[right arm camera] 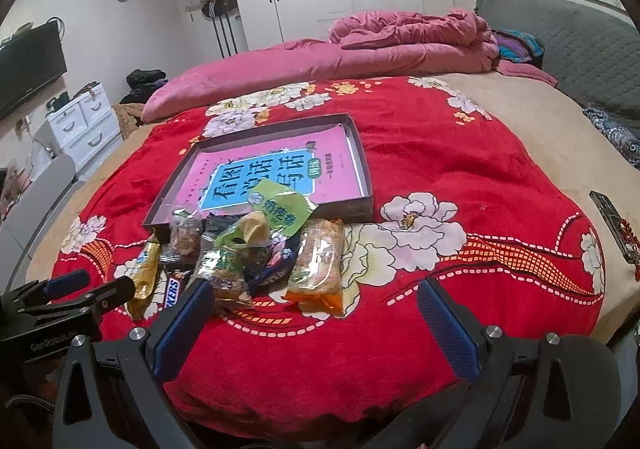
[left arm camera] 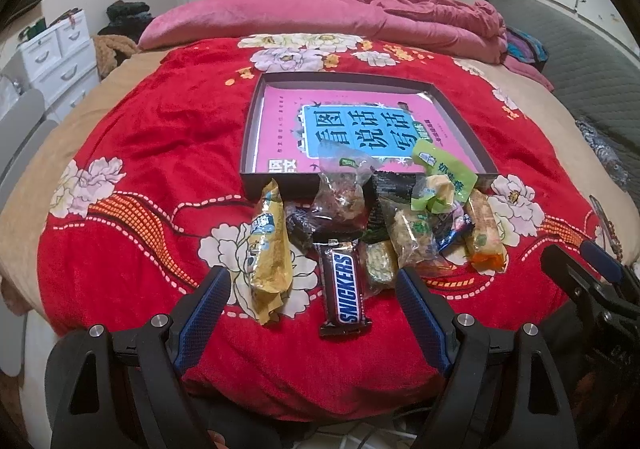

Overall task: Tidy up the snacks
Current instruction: 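Lower left gripper to the yellow snack bar while right gripper lowers to the bread bag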

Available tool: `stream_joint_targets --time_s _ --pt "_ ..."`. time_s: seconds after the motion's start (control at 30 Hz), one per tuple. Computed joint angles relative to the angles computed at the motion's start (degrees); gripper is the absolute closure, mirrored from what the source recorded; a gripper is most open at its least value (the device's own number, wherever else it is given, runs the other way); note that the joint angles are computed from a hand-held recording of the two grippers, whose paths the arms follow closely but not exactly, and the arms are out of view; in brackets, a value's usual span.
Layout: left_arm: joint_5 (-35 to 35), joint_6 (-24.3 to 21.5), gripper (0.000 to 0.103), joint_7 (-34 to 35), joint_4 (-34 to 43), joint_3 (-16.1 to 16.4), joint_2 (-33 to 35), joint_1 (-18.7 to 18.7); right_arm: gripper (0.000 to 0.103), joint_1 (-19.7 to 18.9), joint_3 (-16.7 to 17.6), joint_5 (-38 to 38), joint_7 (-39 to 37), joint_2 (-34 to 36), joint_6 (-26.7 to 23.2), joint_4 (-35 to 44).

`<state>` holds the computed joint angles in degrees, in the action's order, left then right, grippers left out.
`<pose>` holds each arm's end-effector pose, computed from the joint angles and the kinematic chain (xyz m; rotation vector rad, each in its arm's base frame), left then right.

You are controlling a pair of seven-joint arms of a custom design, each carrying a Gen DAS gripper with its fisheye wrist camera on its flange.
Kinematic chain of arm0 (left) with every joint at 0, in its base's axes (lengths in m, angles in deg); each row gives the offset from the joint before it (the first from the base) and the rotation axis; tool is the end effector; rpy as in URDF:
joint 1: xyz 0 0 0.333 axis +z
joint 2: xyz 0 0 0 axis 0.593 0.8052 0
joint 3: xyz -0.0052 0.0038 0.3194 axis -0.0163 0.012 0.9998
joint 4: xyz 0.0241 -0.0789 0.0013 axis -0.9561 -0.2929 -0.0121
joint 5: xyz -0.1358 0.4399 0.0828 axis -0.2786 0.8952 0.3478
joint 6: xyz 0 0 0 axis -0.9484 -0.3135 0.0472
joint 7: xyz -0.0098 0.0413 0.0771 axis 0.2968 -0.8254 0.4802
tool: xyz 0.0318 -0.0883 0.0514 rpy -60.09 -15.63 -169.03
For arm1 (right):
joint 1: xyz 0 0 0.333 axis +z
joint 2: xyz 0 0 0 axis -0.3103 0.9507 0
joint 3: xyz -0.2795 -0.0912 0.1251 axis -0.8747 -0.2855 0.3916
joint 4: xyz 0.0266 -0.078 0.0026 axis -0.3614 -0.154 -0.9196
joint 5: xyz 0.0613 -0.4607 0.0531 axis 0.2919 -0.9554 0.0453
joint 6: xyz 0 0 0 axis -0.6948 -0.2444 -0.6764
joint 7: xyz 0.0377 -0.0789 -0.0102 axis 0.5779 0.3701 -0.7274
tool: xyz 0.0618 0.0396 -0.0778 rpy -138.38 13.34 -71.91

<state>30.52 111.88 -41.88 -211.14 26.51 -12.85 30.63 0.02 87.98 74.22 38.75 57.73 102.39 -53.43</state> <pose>0.5139 -0.1735 0.3890 -2.0142 1.6580 -0.6310 0.5382 0.1049 0.3833 -1.8147 1.5333 -0.5491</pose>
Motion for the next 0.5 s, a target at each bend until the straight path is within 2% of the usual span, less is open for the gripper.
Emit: stream_joint_targets --time_s 0.27,0.5 --pt "-0.5 -0.6 0.018 -0.4 0.5 0.6 1.4 0.7 0.001 -1.8 0.8 -2.4 3.2 1.7 -0.9 1.2" --pt "-0.5 -1.5 0.018 -1.8 0.8 1.2 2.3 2.1 0.001 -4.9 2.5 -10.6 10.7 4.2 -3.2 2.8"
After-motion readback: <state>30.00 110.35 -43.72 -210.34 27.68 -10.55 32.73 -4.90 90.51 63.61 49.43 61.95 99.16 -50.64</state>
